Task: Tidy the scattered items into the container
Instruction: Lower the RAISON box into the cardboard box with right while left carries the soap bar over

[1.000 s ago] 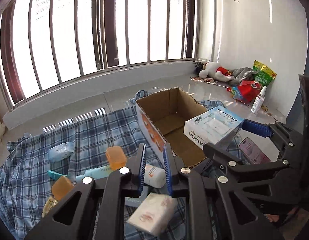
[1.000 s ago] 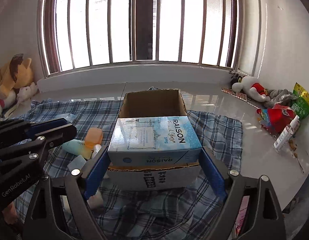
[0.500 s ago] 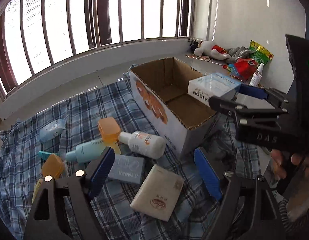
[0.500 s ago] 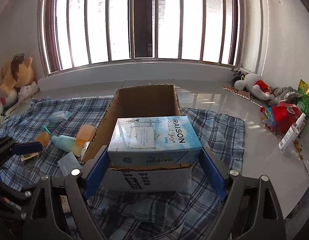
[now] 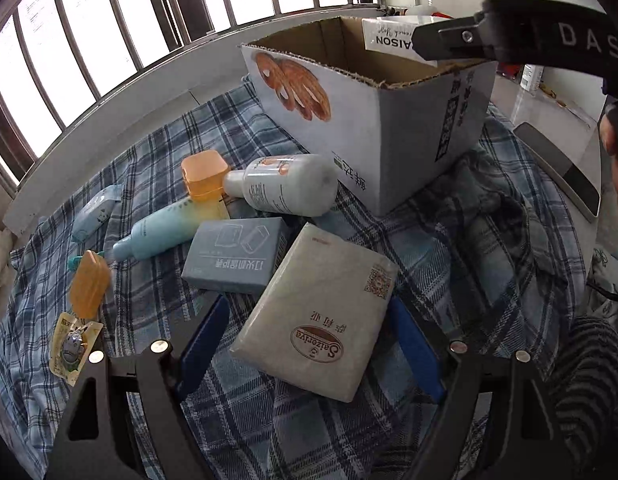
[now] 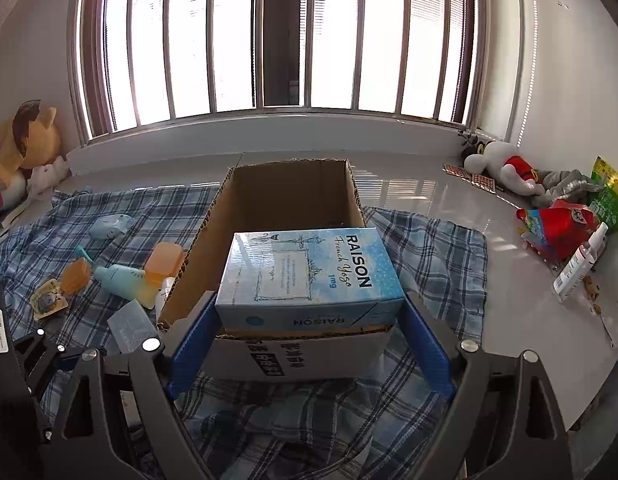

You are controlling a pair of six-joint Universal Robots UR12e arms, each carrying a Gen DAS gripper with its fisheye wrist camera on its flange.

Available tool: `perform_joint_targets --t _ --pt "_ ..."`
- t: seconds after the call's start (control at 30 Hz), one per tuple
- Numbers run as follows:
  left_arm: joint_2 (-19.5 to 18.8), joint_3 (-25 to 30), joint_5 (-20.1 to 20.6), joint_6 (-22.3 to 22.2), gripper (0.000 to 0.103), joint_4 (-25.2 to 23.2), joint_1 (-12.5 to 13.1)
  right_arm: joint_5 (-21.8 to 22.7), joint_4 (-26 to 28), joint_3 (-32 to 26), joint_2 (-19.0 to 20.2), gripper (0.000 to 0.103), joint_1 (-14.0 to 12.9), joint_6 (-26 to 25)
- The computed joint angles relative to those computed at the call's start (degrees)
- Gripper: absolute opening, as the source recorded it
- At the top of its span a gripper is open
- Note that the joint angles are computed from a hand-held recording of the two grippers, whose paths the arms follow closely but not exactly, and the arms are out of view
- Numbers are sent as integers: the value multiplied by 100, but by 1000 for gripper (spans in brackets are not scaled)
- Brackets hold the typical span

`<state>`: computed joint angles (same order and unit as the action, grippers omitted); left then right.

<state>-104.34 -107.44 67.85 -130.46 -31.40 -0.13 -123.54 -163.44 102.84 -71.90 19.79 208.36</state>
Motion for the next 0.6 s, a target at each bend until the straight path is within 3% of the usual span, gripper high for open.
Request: perform_joint_targets --t 0.07,0.1,0.23,0.6 --pt "-52 44 -18 -34 79 -107 -7 -20 -10 8 4 88 6 -11" --pt "-67 76 -66 -58 68 -207 1 4 -10 15 2 88 2 -1" --pt "-59 86 -142 -45 61 -204 8 59 -23 37 5 96 -12 18" --pt "58 360 -689 -540 60 51 150 -216 -257 242 -73 99 109 385"
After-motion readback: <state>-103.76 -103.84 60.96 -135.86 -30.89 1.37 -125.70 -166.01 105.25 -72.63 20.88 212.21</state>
